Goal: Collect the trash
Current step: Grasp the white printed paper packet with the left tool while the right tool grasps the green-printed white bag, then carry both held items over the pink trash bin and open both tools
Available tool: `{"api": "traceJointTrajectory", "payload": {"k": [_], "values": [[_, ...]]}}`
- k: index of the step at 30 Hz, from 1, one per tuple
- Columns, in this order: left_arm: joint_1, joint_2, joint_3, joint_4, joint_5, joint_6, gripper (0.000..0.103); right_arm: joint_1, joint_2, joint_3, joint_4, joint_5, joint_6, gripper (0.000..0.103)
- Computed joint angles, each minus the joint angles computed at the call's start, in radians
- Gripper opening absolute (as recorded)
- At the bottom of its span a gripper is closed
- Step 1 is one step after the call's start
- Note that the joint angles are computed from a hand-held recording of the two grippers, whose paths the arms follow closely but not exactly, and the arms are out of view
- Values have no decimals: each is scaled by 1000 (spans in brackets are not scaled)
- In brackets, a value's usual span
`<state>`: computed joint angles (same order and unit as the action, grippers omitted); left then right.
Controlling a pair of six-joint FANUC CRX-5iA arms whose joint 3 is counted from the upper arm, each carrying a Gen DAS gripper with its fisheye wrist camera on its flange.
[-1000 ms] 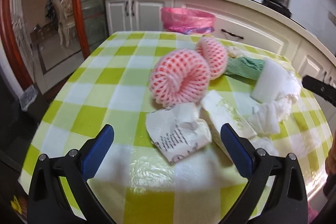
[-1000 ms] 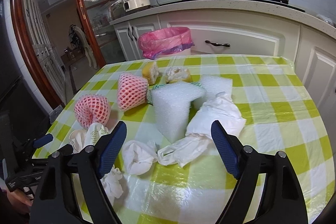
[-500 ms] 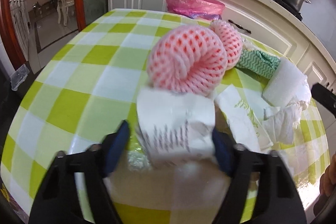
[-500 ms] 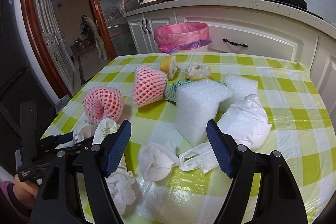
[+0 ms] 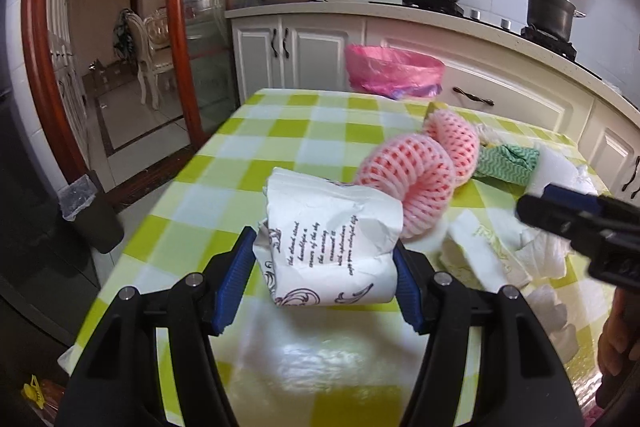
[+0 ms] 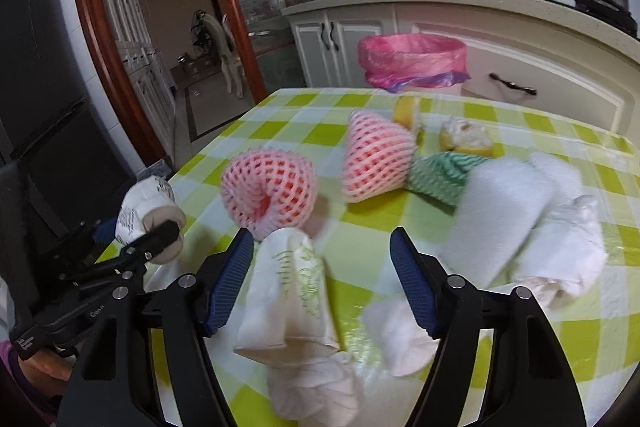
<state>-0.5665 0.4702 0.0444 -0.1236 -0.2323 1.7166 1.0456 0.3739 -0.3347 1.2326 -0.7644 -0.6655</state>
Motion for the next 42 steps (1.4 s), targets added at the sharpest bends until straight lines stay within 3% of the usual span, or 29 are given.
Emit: {"api": "traceJointTrajectory", "payload": {"k": [8, 12, 17, 20, 24, 32, 35, 42], "values": [[24, -17, -41, 61, 37, -53, 61, 7, 85, 112, -161, 12, 167, 62], [31, -20, -50, 83, 47, -68, 62, -4, 81, 95, -139, 60, 152, 61], [29, -31, -52, 51, 45, -29, 62, -7, 89, 104, -161, 94, 194, 46], [23, -35, -40, 4, 32, 19, 62, -14, 70, 64, -86, 125, 118, 44], [22, -41, -49, 31, 39, 2, 62, -29, 27, 0, 89, 127, -42, 43], [-5, -50, -44, 87, 72, -52, 62, -4, -51, -74, 213, -34, -163, 44], [-23, -36, -49, 215, 96, -183, 62, 9, -75, -94, 190, -95, -159, 44], [-80, 20, 23, 389, 129, -375, 62, -8, -149, -157, 165, -189, -159, 44]]}}
